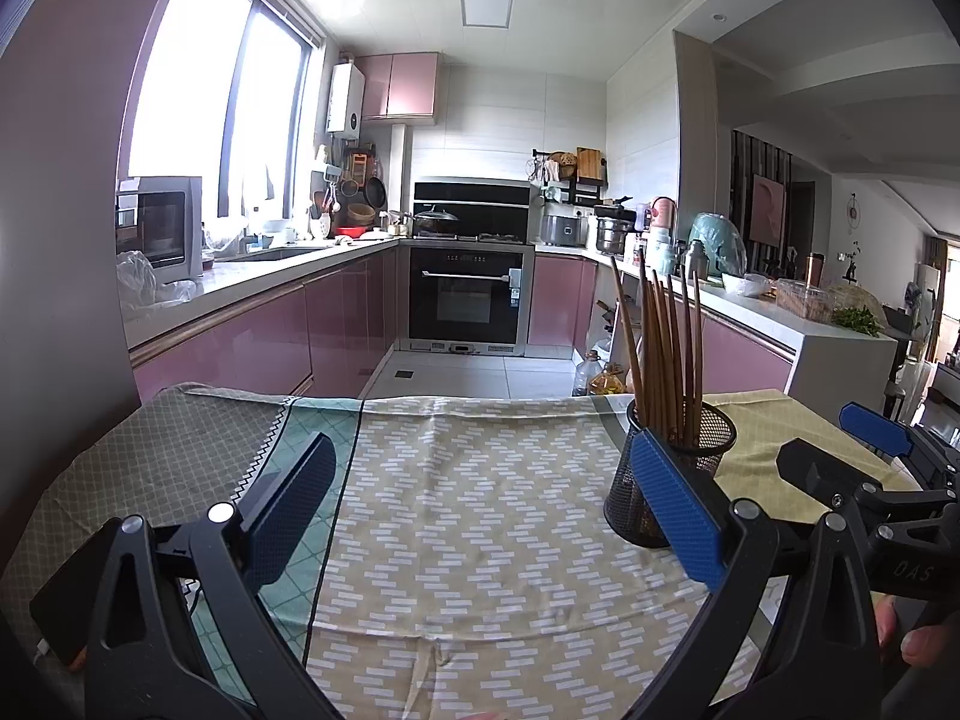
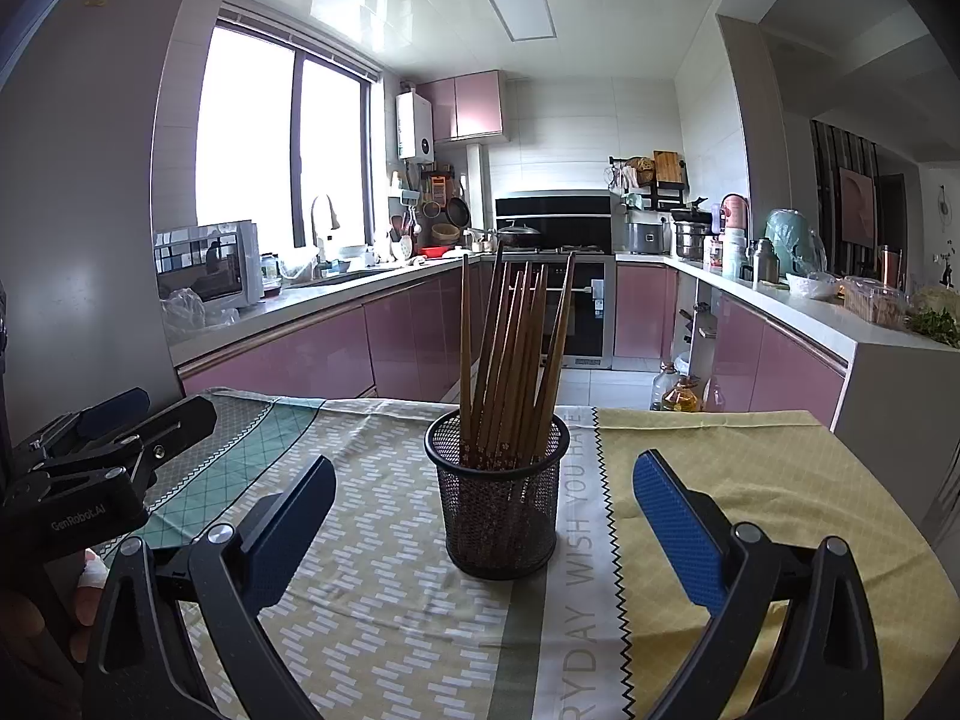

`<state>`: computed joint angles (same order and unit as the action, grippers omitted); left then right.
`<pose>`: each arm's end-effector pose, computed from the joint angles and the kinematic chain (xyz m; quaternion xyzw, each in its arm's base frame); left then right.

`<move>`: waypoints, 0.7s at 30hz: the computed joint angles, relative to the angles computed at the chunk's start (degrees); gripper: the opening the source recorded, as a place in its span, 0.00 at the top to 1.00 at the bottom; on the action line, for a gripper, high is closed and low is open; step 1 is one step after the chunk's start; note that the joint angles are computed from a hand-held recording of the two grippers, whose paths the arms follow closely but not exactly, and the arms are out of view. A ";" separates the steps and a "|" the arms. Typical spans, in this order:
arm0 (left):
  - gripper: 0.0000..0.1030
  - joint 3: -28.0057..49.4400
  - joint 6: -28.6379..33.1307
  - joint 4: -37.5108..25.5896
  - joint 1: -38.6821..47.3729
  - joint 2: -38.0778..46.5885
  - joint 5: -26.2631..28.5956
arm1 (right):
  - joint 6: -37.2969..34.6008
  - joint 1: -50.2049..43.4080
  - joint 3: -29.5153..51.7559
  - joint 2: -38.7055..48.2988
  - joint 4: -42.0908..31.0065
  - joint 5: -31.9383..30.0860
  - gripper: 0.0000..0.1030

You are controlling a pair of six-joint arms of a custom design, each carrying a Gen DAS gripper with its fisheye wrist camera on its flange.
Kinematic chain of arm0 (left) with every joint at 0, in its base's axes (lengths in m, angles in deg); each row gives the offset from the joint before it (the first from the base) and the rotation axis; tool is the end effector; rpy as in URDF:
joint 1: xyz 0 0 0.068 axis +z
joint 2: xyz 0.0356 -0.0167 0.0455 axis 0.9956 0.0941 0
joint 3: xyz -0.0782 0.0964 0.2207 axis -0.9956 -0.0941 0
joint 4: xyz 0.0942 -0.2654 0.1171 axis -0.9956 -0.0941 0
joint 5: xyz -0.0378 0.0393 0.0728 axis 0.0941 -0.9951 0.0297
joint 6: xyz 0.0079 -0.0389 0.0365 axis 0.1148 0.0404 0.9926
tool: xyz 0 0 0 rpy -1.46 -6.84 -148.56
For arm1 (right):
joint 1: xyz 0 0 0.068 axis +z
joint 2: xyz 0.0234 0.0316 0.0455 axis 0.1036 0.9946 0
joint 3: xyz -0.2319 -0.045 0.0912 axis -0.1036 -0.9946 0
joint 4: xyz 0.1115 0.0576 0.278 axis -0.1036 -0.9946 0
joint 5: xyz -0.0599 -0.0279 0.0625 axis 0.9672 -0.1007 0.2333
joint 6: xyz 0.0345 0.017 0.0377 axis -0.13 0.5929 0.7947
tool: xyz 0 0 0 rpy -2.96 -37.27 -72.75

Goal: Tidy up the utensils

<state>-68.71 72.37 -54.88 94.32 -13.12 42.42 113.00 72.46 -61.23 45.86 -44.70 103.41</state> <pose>0.2180 0.0163 0.1127 0.1694 0.7759 -0.1582 0.5867 0.1184 0.1895 0.0922 0.0829 0.7948 -0.0278 0.6006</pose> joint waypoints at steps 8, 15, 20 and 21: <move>0.06 -0.03 0.14 -0.18 -0.04 -0.12 -0.04 | 0.13 -0.01 -0.03 -0.13 -0.22 0.09 0.07; 0.06 0.33 0.05 -0.46 -0.08 0.01 -0.01 | 0.32 -0.08 0.06 -0.17 -0.43 0.02 0.07; 0.06 0.30 0.14 -0.58 -0.09 -0.08 -0.13 | 0.11 -0.18 0.03 -0.25 -0.42 -0.14 0.07; 0.06 0.55 0.09 -0.68 -0.15 0.08 -0.12 | 0.11 -0.19 0.10 -0.11 -0.44 -0.12 0.07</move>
<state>-68.16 72.46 -55.56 94.17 -13.04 42.30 113.11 72.27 -61.13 45.75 -45.14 103.29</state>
